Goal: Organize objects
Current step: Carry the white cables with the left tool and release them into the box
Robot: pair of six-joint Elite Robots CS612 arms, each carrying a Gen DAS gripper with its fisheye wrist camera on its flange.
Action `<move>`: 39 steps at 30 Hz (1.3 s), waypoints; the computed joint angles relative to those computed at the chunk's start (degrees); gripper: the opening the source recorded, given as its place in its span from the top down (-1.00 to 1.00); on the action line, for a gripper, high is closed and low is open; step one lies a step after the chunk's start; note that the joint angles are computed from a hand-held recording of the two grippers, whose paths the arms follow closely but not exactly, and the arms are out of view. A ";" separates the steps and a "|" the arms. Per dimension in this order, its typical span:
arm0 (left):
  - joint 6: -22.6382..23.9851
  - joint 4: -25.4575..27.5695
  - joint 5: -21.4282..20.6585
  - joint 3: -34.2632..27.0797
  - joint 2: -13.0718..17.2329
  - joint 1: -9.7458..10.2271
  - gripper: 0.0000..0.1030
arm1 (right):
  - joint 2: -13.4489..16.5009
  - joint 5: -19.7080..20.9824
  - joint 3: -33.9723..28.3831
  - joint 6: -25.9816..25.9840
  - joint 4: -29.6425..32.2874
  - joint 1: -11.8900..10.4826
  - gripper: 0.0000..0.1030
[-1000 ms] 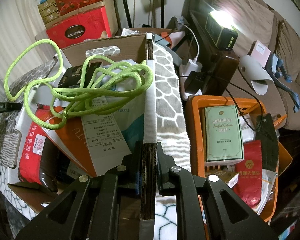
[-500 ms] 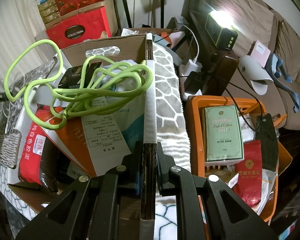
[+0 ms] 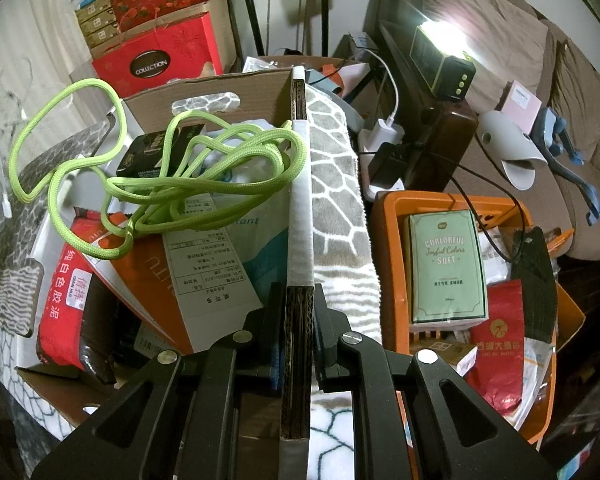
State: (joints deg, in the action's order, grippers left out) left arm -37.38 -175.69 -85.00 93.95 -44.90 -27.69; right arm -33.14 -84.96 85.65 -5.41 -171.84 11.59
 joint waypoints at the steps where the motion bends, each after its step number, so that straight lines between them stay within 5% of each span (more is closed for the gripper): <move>1: 0.30 -0.39 -0.23 -0.17 -0.17 -0.26 0.94 | 0.00 0.07 -0.01 0.06 0.01 -0.02 0.76; 12: 1.54 -2.50 -9.82 -4.46 0.56 -1.73 0.94 | 0.03 -0.14 -0.04 -0.01 -0.01 0.01 0.76; 22: -6.65 -1.62 -21.53 -11.04 7.14 -0.85 0.94 | 0.06 0.26 0.01 0.29 -0.10 0.02 0.76; 32: -12.54 2.23 -21.85 -14.34 12.62 -0.71 0.94 | -0.06 0.45 0.11 0.24 0.06 0.02 0.77; 39: -12.63 4.03 -19.02 -14.63 13.22 -1.47 0.91 | -0.03 0.38 0.06 0.20 0.15 0.03 0.77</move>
State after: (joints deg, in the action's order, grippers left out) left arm -50.00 -171.66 -104.02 79.32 -31.68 -29.16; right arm -33.17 -84.57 85.71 -5.21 -171.69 11.62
